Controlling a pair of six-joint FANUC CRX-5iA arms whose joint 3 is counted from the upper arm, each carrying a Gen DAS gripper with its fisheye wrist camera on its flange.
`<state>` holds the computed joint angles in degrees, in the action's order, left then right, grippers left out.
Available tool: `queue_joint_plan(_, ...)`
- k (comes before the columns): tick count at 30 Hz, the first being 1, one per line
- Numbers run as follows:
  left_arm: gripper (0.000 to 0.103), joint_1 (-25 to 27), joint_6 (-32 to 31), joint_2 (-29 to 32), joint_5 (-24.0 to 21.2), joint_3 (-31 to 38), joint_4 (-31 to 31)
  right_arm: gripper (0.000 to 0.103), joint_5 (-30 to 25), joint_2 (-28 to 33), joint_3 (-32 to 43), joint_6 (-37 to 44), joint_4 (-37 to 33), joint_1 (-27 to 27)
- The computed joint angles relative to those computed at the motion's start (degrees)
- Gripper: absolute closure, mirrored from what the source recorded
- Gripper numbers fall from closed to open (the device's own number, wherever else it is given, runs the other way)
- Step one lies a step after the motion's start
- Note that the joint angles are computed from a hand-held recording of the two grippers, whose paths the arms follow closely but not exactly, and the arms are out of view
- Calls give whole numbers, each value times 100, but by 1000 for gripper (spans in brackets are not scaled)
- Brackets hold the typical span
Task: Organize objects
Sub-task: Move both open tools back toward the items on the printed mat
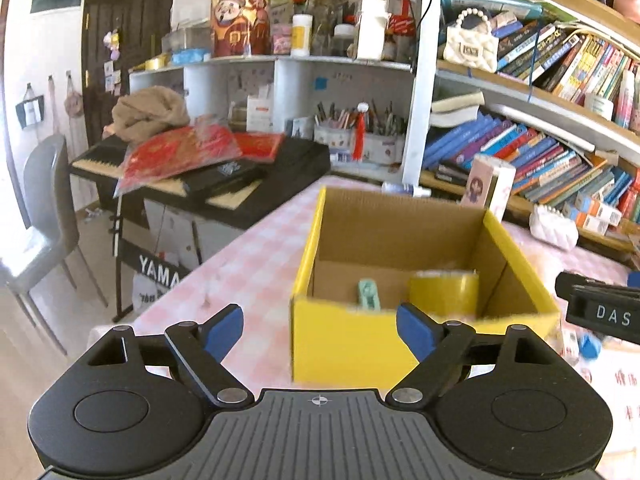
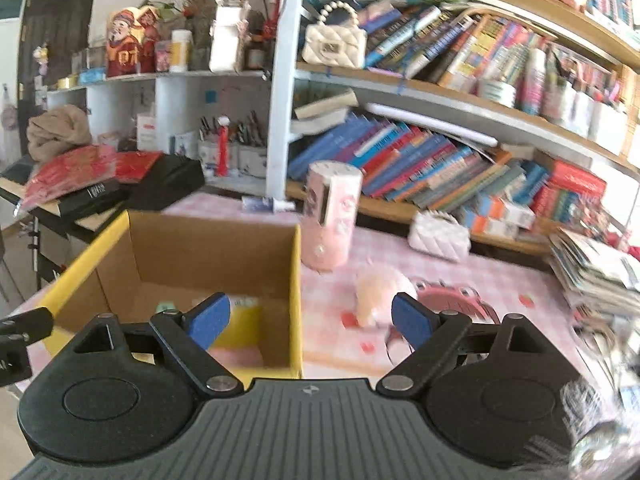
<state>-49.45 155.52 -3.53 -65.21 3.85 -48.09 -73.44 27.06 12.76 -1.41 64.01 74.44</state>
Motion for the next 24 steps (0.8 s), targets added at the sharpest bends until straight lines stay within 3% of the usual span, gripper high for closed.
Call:
queue_joint_plan(14,15,-694,10,-435,-601,-548,258,13,-842,-2,-154,-331,-693,969)
queue_joint_plan(24,15,-972,-310,-294,-352,-494,445,8,-1566,-230,-489,-798,-972,1413)
